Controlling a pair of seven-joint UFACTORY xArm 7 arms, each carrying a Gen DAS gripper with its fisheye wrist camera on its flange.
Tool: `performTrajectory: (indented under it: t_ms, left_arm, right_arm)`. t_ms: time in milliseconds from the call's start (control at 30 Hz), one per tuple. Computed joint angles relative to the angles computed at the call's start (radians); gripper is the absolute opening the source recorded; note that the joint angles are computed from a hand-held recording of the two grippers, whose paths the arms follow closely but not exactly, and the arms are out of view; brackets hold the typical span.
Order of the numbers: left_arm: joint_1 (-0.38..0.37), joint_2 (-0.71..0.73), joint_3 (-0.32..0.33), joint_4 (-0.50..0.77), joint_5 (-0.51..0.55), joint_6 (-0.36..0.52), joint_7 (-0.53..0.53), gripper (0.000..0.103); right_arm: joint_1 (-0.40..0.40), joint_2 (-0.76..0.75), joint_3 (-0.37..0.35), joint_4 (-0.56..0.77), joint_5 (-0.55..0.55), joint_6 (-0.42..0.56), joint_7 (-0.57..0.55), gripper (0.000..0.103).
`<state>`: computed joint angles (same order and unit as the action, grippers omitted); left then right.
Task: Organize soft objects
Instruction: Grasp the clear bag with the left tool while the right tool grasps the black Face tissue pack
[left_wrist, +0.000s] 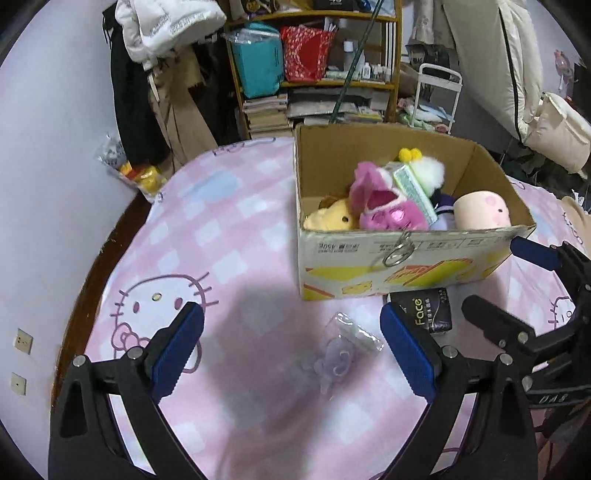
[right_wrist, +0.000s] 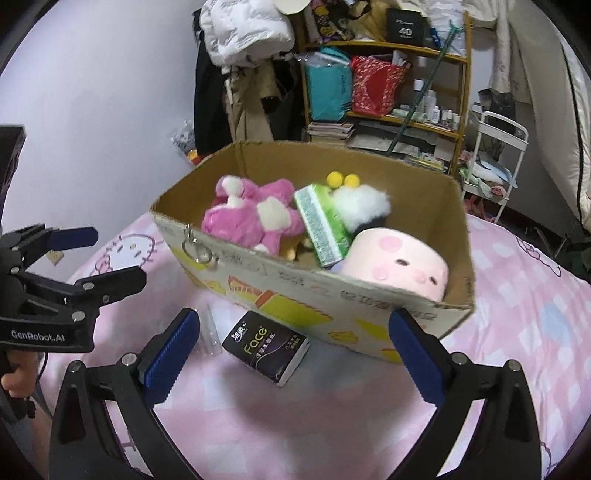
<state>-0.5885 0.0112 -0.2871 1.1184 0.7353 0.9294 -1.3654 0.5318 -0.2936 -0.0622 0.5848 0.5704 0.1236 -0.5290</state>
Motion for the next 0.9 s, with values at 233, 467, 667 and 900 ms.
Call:
performTrajectory:
  t_ms: [233, 467, 667, 900]
  left_arm:
    - [0.027, -0.006, 0.02, -0.049, -0.073, -0.096, 0.025, 0.095]
    - [0.053, 0.007, 0.031, -0.075, -0.147, -0.177, 0.099, 0.095]
    - [0.064, 0.019, 0.042, -0.092, -0.209, -0.24, 0.153, 0.095]
    - [0.072, 0.025, 0.051, -0.104, -0.254, -0.277, 0.19, 0.095]
  right_arm:
    - [0.004, 0.057, 0.01, 0.028, 0.056, 0.048, -0.038, 0.103]
    - [-0.043, 0.129, 0.06, 0.069, 0.124, 0.092, -0.025, 0.103]
    - [-0.113, 0.192, 0.137, 0.098, 0.106, 0.104, -0.002, 0.103]
    - [-0.138, 0.241, 0.18, 0.117, 0.103, 0.09, 0.006, 0.103]
